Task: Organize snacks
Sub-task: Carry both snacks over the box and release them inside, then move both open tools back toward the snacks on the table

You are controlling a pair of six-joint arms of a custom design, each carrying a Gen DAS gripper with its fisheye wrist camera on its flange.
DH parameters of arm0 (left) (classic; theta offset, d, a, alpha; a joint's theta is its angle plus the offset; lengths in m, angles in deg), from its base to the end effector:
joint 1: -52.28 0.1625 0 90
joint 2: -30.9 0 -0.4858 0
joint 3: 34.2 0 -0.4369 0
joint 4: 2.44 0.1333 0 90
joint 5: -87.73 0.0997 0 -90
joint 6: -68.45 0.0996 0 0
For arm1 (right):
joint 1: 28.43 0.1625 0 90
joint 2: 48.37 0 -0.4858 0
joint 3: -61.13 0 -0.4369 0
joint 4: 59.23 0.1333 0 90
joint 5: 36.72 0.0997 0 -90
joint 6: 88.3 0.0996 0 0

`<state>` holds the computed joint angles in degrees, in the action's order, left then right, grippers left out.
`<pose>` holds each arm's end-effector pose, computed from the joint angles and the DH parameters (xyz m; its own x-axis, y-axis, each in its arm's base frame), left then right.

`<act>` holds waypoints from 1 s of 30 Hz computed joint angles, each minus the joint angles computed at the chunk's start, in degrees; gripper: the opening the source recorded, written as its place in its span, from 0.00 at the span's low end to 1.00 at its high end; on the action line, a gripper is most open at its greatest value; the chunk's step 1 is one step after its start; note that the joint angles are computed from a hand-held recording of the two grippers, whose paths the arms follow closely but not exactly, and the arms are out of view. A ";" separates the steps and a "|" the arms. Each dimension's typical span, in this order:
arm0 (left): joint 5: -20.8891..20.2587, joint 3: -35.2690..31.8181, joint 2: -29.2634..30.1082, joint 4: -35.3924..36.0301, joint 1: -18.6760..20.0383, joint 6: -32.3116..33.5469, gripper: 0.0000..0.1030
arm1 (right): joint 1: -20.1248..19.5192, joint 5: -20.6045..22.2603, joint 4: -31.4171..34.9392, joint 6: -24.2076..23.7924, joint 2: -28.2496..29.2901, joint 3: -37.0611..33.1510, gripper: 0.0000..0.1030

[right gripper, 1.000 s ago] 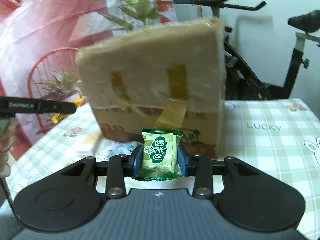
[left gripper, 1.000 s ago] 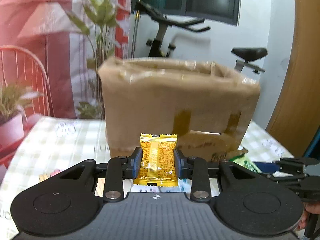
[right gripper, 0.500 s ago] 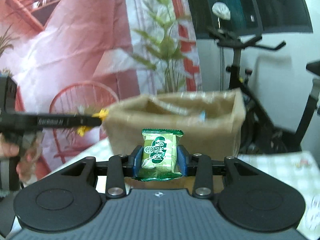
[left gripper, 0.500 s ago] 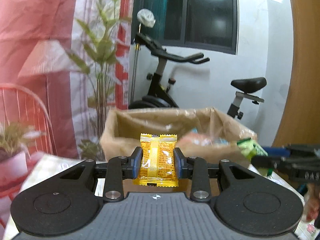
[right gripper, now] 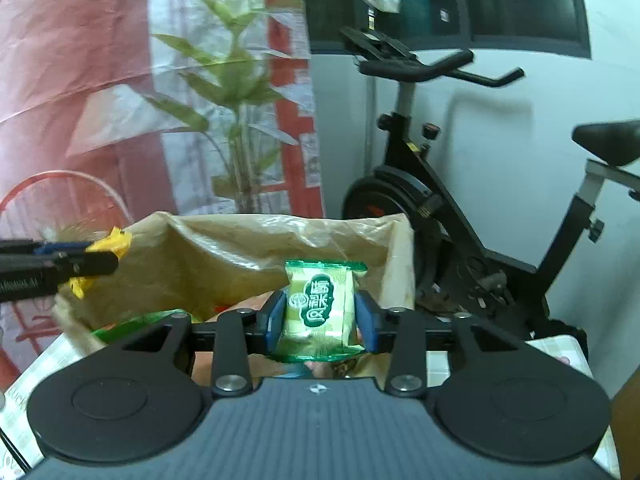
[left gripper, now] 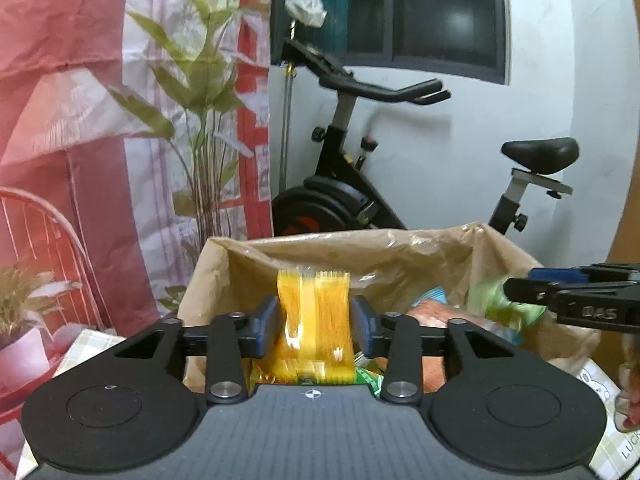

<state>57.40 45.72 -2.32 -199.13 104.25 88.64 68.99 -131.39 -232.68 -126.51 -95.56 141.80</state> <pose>-0.3198 -0.7648 0.1719 -0.6991 -0.1246 -0.7040 0.5854 0.4656 -0.6637 0.2319 -0.8115 0.2904 -0.7315 -0.4471 0.5148 -0.6816 0.4598 -0.5693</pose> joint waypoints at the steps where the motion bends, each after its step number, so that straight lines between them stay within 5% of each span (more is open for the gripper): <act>1: 0.22 0.06 -0.17 0.79 0.11 -1.16 0.57 | -0.05 0.13 -0.12 0.23 -0.13 0.11 0.46; 10: 3.47 4.79 -3.50 4.14 -1.62 -7.11 0.57 | -0.77 4.42 1.19 -0.49 -4.75 5.16 0.49; 30: 11.08 17.14 -7.45 4.19 -8.49 -15.51 0.57 | -2.66 7.04 -1.65 -1.79 -14.39 19.58 0.62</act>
<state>68.48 62.86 -9.77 -194.94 95.76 73.14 66.33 -124.35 -234.33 -128.30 -109.96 161.38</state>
